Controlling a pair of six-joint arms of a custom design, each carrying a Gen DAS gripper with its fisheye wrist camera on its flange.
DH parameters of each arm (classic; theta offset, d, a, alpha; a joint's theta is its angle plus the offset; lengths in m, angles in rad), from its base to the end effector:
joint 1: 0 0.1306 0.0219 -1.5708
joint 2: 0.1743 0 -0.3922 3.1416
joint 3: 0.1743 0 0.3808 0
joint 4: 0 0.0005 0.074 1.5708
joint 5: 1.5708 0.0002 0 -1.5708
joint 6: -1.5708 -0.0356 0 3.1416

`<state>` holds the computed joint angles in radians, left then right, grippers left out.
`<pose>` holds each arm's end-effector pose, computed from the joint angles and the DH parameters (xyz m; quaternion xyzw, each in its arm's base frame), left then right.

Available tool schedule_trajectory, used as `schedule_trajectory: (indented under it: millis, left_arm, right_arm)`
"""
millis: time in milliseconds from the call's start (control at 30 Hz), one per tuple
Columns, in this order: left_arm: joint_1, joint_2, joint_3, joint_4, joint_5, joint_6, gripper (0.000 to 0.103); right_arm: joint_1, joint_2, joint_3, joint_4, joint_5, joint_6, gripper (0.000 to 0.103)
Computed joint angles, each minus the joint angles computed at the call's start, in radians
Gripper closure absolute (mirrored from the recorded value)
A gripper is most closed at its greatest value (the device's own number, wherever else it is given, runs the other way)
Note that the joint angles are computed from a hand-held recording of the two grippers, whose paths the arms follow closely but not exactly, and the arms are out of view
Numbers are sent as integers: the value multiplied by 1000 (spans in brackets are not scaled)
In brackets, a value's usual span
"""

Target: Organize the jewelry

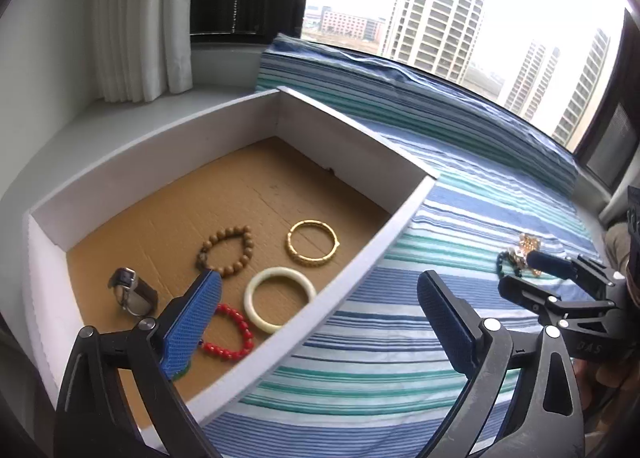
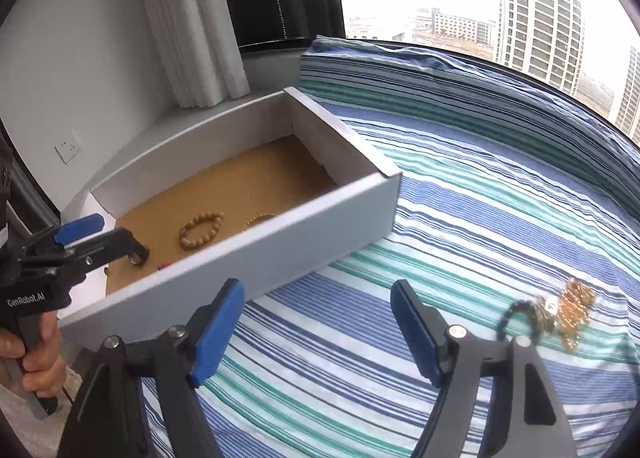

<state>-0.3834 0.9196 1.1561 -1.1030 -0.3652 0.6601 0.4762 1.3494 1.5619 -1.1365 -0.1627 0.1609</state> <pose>0.2655 -0.0939 0.4864 -0.1893 0.9056 -0.0213 0.3790 0.3898 0.2070 0.5155 -0.3205 0.8894 0.1258 0.3007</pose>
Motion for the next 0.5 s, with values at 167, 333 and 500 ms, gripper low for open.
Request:
schedule_trajectory:
  millis: [167, 333, 500]
  left_arm:
    - [-163, 71, -2, 48, -27, 94, 4]
    - [-261, 163, 3, 98, -1, 122, 4]
    - [-329, 213, 15, 109, -4, 134, 4]
  right_arm:
    - [-151, -178, -189, 48, 92, 21, 26]
    - [-321, -284, -301, 60, 134, 11, 25]
    - [-419, -335, -361, 61, 183, 56, 25]
